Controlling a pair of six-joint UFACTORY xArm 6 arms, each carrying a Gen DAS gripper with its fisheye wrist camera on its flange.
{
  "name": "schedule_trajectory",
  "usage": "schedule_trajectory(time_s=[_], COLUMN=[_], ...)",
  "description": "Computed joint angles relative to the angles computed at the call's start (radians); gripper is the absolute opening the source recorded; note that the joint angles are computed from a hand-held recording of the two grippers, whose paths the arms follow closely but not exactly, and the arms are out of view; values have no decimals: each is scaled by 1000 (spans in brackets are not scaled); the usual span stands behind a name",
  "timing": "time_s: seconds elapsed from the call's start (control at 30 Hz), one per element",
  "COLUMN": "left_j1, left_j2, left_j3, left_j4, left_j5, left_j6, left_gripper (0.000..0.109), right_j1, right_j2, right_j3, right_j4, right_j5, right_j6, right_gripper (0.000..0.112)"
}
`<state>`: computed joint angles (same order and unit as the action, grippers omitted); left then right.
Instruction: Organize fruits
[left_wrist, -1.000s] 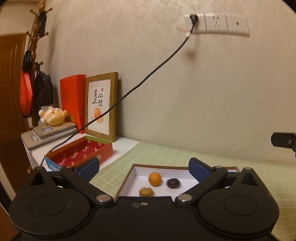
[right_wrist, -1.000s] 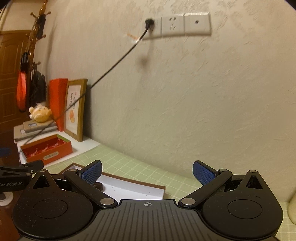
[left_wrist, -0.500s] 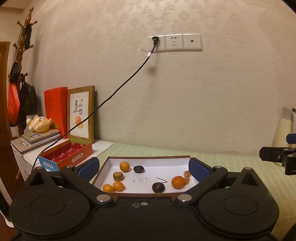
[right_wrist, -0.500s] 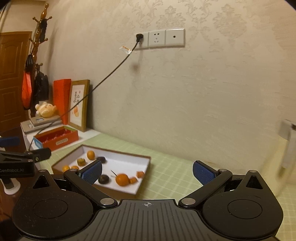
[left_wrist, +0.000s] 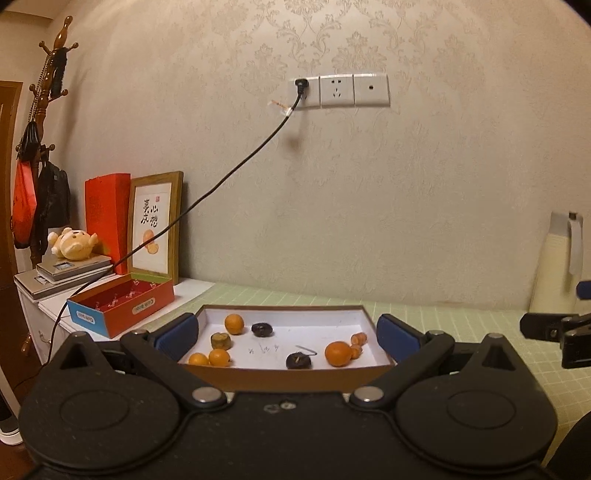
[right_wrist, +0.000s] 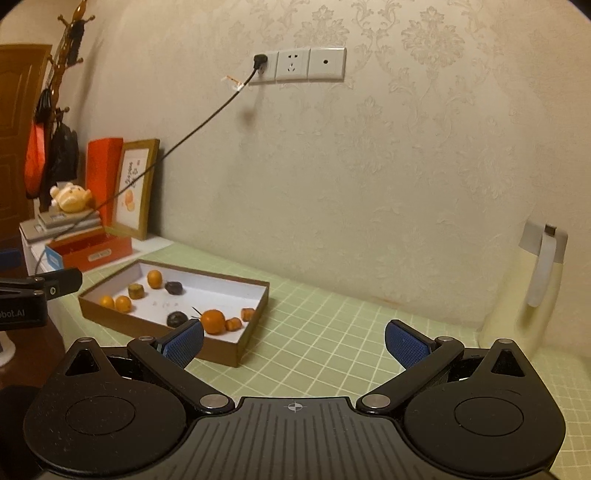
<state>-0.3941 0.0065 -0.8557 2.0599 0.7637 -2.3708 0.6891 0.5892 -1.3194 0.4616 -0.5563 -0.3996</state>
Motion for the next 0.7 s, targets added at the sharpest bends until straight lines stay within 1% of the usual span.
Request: schedule_trajectory(time_s=[0.13, 0.27, 0.43, 0.57, 0.7], left_j1=[-7, -15, -17, -15, -14], left_j2=[-4, -1, 0, -2, -7], left_j3=[9, 11, 11, 15, 22], left_j4=[3, 7, 17, 26, 30], left_j5=[11, 24, 34, 36, 38], left_j6=[-3, 5, -4, -20, -17], left_gripper=[97, 97, 97, 97, 97], right_j1=[-3, -21, -22, -31, -31], right_j2=[5, -1, -3, -2, 1], right_j3=[1, 12, 8, 12, 8], right_j4=[4, -34, -22, -48, -44], right_j5=[-12, -12, -8, -11, -10], right_j6=[-8, 63, 49, 73, 68], right_gripper=[103, 103, 103, 103, 103])
